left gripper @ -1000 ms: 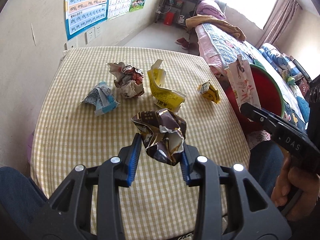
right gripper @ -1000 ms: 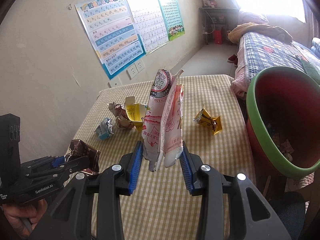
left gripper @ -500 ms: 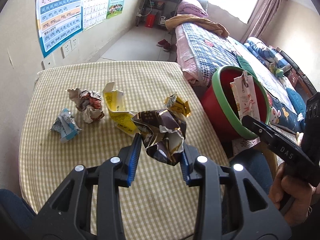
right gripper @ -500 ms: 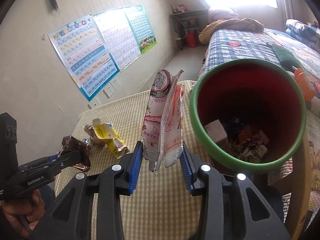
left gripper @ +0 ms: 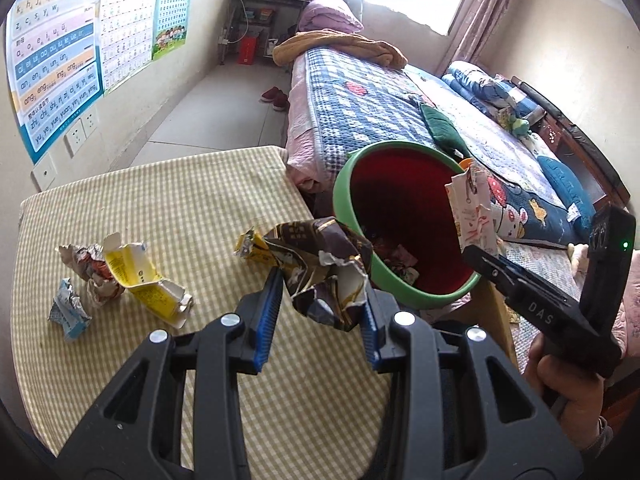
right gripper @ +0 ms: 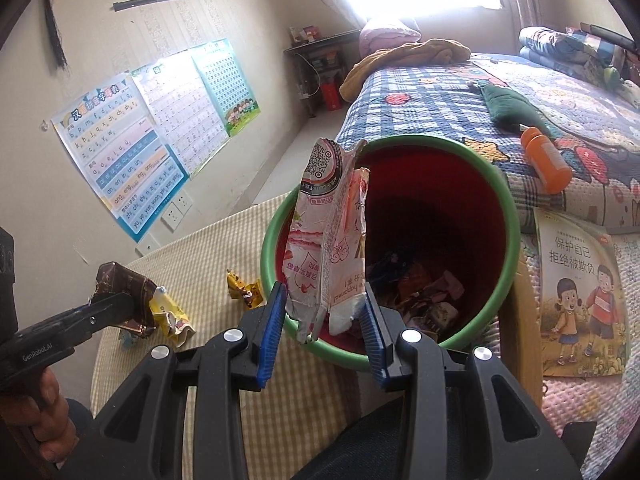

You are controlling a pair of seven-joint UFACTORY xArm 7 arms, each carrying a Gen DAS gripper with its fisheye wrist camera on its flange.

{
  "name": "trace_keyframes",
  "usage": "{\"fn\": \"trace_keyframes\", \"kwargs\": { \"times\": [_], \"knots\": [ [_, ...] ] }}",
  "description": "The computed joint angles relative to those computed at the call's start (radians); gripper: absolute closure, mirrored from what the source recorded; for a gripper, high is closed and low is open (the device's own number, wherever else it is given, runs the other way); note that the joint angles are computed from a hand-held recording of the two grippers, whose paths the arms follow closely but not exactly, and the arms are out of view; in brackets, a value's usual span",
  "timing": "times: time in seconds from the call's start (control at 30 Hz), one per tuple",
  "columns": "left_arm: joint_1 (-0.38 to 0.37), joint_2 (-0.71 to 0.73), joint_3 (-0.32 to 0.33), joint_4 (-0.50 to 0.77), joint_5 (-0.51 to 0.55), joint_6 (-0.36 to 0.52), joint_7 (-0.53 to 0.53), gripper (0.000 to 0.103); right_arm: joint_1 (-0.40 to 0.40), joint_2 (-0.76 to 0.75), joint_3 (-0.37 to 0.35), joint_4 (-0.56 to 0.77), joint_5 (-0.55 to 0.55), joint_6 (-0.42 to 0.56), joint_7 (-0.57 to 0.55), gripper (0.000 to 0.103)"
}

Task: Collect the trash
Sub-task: 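Carry both held wrappers over the red bin with both grippers, then open both grippers to drop the wrappers into the bin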

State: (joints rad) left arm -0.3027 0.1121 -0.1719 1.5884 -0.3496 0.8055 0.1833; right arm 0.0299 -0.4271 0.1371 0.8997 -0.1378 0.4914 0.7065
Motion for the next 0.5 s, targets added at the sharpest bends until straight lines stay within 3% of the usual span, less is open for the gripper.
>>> {"fn": "trace_keyframes", "kwargs": {
  "times": [0.5],
  "knots": [
    [-0.113, 0.301, -0.047, 0.415, 0.092, 0.131, -0.057, 0.069, -0.048, 0.007, -0.076, -0.019, 0.047, -0.01, -0.075, 0.067]
  ]
}}
